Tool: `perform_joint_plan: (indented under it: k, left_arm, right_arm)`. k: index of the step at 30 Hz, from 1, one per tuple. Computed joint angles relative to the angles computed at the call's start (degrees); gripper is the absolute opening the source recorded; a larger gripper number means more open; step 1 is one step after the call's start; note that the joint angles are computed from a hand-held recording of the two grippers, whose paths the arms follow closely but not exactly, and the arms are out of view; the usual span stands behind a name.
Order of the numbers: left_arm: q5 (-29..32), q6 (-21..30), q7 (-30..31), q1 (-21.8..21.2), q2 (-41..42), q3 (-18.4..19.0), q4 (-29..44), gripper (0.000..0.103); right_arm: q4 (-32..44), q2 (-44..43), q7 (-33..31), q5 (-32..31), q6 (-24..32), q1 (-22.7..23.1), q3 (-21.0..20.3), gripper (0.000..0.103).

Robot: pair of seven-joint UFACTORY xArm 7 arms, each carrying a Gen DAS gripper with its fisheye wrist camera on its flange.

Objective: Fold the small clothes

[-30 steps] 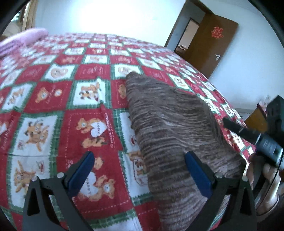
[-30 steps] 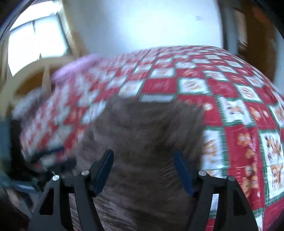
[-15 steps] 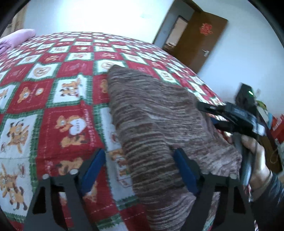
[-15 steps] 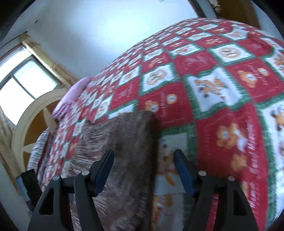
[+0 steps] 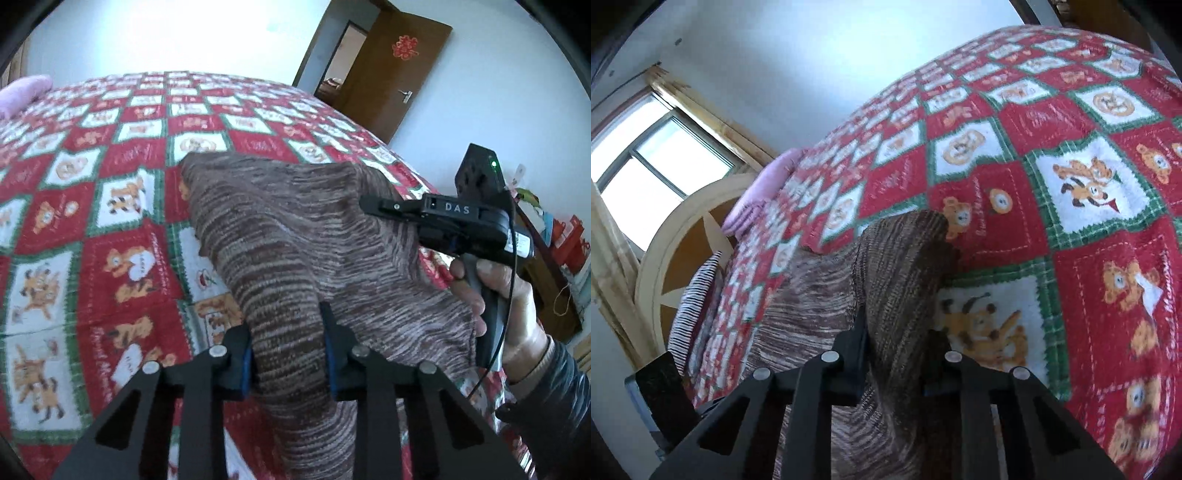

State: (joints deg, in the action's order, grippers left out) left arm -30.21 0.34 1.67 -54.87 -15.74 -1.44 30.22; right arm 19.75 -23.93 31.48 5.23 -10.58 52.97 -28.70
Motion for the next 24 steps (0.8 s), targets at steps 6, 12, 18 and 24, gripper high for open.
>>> perform_joint_plan:
  k: [6,12,18,24]
  left_arm:
    - [10.1,3.7,-10.2,10.7,-11.1,-10.3,-5.8,0.029]
    - [14.4,8.7,-14.6,10.8,-21.6,-9.2,-11.4,0.029]
    - [18.5,14.6,-18.7,12.8,-33.6,-9.5,-17.0,0.029]
    - [22.1,23.5,-21.7,15.7,-44.2,-10.3,-20.4,0.029]
  right_arm:
    - [-0.9,-2.6,2.9,1.5,0.6,-9.1,14.4,0.021]
    - [0.2,-1.9,6.3,1.6,0.4,-8.6,19.7,0.021]
    - [3.9,2.2,9.7,0.6,-0.3,-9.0,25.9,0.021]
    - [9.1,8.0,13.2,-0.9,-1.0,-10.3,31.7,0.021]
